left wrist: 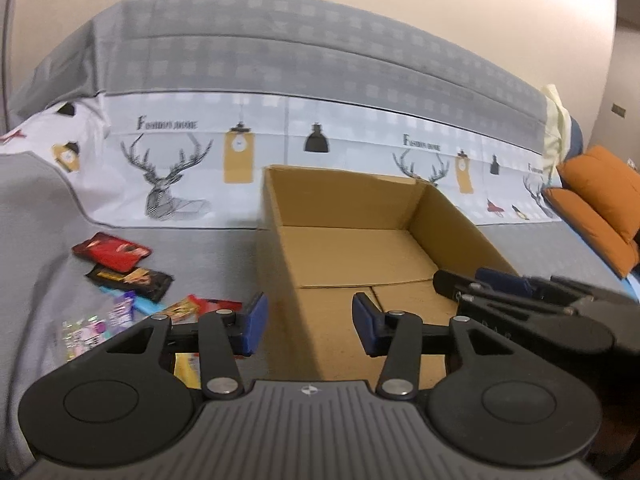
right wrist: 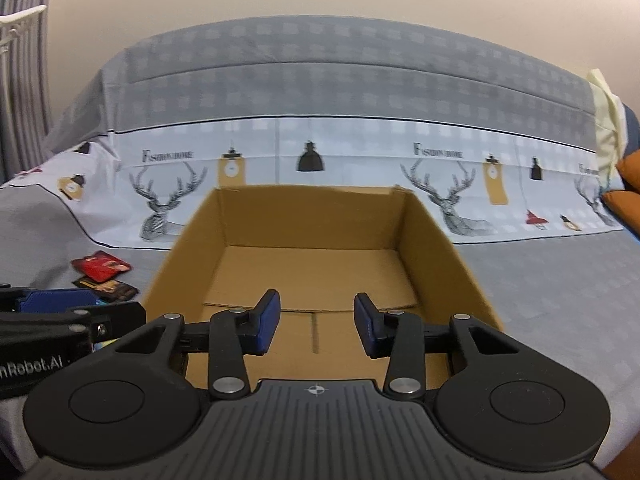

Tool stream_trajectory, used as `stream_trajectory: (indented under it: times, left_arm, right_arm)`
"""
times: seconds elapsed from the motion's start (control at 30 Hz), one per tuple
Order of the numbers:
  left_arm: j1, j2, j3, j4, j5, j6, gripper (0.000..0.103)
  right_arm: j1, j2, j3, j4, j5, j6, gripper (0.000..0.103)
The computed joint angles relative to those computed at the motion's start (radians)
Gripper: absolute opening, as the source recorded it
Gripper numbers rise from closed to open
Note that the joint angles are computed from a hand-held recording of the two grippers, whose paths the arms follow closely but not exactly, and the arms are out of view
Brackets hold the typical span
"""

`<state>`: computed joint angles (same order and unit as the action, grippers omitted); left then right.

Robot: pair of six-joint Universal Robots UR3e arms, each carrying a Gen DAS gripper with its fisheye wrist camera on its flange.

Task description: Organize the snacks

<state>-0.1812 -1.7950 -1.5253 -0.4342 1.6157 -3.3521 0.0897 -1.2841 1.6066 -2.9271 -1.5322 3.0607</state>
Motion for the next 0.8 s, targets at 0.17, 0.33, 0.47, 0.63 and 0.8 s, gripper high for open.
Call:
stream_trajectory:
  times: [0.17,0.33,0.47,0.63,0.8]
  left_arm:
    - [0.179,0.086,0.041,-0.162,-0.144,0.103,0.053]
    - [0.331,0.152,-0.082,-0.116,-0.196,0.168,0.053]
    - [0.448,0.142,-0.166,-0.106,-0.292,0.020,0.054]
    - [0.519,0.089,-0.108,-0.213,-0.315,-0.107,0.063]
    - [0.547,0.069,-0.082,-0.282,-0.331,-0.134,0.080]
  right_arm:
    - [0.058,0.049,-0.052,-0.008,0.036,0.003,0.044]
    - [0.118,0.083,-0.100,-0.032,0.100,-0.024,0.044]
    - [0.178,0.133,-0.172,-0.004,0.139,-0.041,0.044]
    - [0.250,0.224,-0.279,0.088,0.160,-0.020,0.044]
    - [0.297,0.301,-0.374,0.146,0.153,-0.008,0.044]
